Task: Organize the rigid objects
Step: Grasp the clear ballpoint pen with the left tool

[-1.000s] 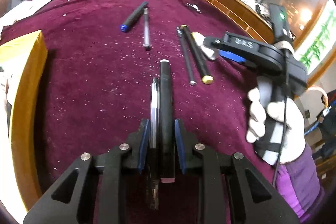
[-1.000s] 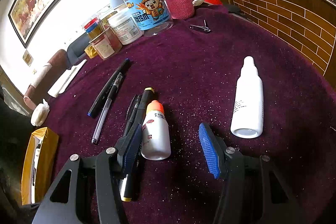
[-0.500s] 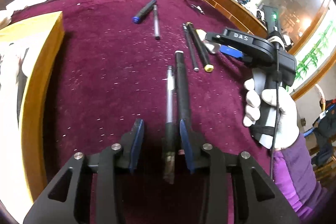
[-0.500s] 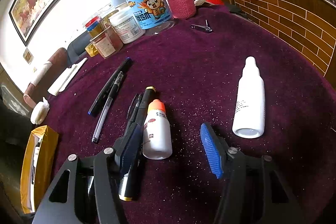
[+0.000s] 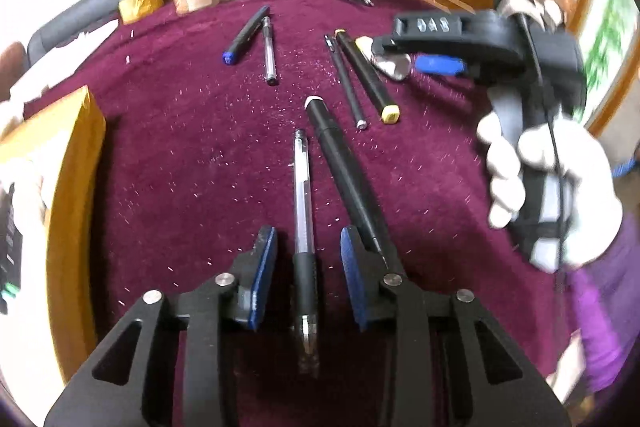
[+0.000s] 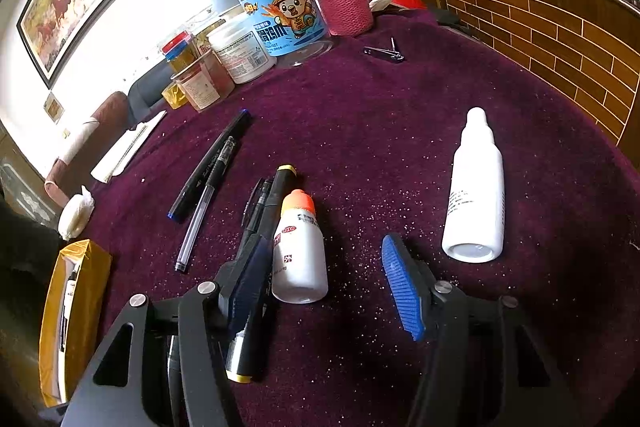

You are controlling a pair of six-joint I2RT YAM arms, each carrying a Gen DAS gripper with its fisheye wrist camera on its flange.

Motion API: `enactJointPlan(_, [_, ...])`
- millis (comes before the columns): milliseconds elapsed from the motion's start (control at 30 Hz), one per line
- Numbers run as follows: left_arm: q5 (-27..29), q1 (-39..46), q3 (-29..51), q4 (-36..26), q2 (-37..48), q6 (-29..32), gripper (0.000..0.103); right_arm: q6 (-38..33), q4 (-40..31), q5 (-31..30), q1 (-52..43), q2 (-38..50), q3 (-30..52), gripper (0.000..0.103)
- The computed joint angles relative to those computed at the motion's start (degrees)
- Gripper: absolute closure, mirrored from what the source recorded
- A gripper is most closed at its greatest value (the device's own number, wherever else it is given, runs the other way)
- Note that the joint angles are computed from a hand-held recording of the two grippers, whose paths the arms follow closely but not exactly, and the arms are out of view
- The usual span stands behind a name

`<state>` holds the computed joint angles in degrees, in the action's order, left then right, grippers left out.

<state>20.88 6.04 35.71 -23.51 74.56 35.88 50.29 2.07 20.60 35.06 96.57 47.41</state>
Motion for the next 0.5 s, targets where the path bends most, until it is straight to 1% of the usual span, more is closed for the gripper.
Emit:
enactJointPlan(33, [-0.38,-0.47,-0.82,0.78,-0.76,0.68,0.074,0.0,0.0,0.0,0.0,0.0,0.0,0.048])
enactJointPlan(67, [0.3,-0.39,-0.85,0.5,-0.82,1.22,0.083,0.01,0.15,-0.01,-0.03,-0.08,-0.16,0.048])
enactJointPlan(100, [1.25,-0.13,-0.47,-0.18,-0.53,1.82,0.087,0.05,0.12,-0.02,-0.03,-0.05,-0.08,0.048])
enactJointPlan(133, [2.2,0.22,0.02,-0.75,-0.03,2.23,0.095,0.1,0.3,-0.09,-0.06,-0.1,-0.18,0.048])
enactJointPlan(167, [3.9,1.06,1.02,-1.92,1.02,2.62,0.096,0.13,0.47,-0.16,-0.11,-0.14,-0.26,0.048])
enactJointPlan(233, [8.88,4.03,4.22,-6.64,4.12,3.53,0.096,0.21,0.63,-0.18,-0.14,-0.21,-0.35,0.048])
enactJointPlan(300, [12.54,6.93,5.48,-9.71,4.16,4.71,0.096,0.26,0.81,-0.18,-0.12,-0.2,-0.42,0.048])
enactJointPlan(400, [19.83,13.32,7.77,-16.53,3.58,9.25,0.096,0.32,1.04,-0.17,-0.13,-0.26,-0.6,0.048])
enactJointPlan(467, [23.61,16.82,9.8,-21.38,4.16,12.73,0.096,0.27,1.15,-0.27,-0.17,-0.31,-0.68,0.047])
enactJointPlan(500, [25.19,18.56,11.12,-24.16,4.84,14.69,0.096,0.14,1.55,-0.53,-0.25,-0.31,-0.84,0.045])
